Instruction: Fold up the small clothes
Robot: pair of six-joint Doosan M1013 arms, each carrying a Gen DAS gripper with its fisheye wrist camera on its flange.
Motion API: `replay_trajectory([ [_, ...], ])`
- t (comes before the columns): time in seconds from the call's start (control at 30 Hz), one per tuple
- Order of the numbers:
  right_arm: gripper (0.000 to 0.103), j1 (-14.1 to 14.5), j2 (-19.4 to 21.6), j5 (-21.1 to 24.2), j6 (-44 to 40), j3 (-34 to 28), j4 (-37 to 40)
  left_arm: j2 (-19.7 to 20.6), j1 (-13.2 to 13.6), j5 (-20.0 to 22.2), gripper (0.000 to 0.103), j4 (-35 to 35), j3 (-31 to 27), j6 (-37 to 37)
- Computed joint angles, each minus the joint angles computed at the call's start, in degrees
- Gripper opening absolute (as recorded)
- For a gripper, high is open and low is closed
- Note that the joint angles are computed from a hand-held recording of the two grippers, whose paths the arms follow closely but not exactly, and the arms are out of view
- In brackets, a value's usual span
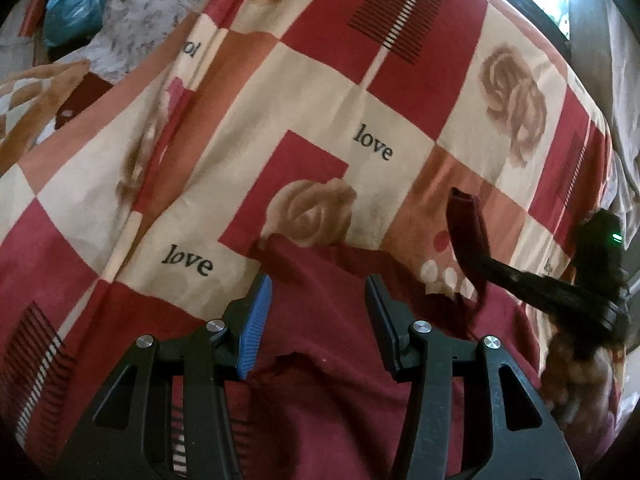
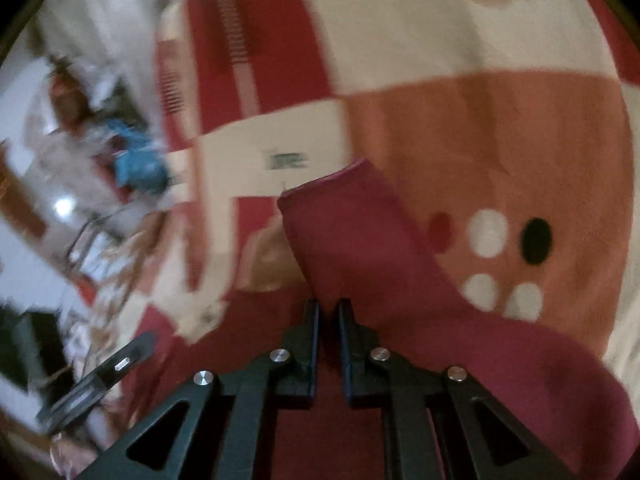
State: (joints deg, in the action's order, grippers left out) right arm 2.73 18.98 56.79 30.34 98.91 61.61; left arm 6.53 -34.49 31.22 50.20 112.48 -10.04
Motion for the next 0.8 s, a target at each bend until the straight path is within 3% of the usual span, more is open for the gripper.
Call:
replay_trajectory([
  [0.1,0.008,1.0,-0.6,6.9,-2.2,0.9,1.4,-0.6,0.6,-1.5,0.048,0.4,0.7,-2.0],
  [0.23,0.008,4.5,-0.9,4.2,-3.0,3.1,-1.8,-0.5,1.4,-2.8,0.048,-0.6,0.9,-3.3],
  [0.33,0.010,7.0,1.1,3.6,5.1,1.9,-10.5,0.2,1.6,-2.8,0.048,-3.7,0.2,0.8],
  [0.43,0.030,4.2,-1.4,2.5,3.2,3.9,-10.0,0.7,1.3,-2.7,0.048,-4.3,-0.3,3.1],
  [0.47,0.043,3.1,-2.6,1.4,2.3,4.7,-10.1,0.8,1.1,-2.8,0.048,-4.2,-0.5,3.6],
  [0.5,0.046,1.7,-3.8,0.4,1.3,5.4,-10.1,1.0,0.9,-2.8,0.048,-4.1,-0.8,4.3],
  [0.57,0.046,-1.8,-6.9,-3.3,-0.1,7.3,-11.8,1.5,0.7,-2.7,0.048,-4.8,-1.2,6.0],
  [0.63,0.046,-4.7,-8.8,-9.2,3.6,8.5,-15.4,2.2,0.3,-2.2,0.049,-5.9,-1.9,8.2],
  [0.73,0.047,-9.0,-7.9,-11.3,11.4,8.5,-17.7,3.6,-0.1,-1.1,0.050,-8.1,-3.1,11.8],
  [0.8,0.049,-10.9,-5.7,-10.1,17.7,7.9,-18.2,4.8,-0.4,0.5,0.050,-10.7,-4.0,15.3],
])
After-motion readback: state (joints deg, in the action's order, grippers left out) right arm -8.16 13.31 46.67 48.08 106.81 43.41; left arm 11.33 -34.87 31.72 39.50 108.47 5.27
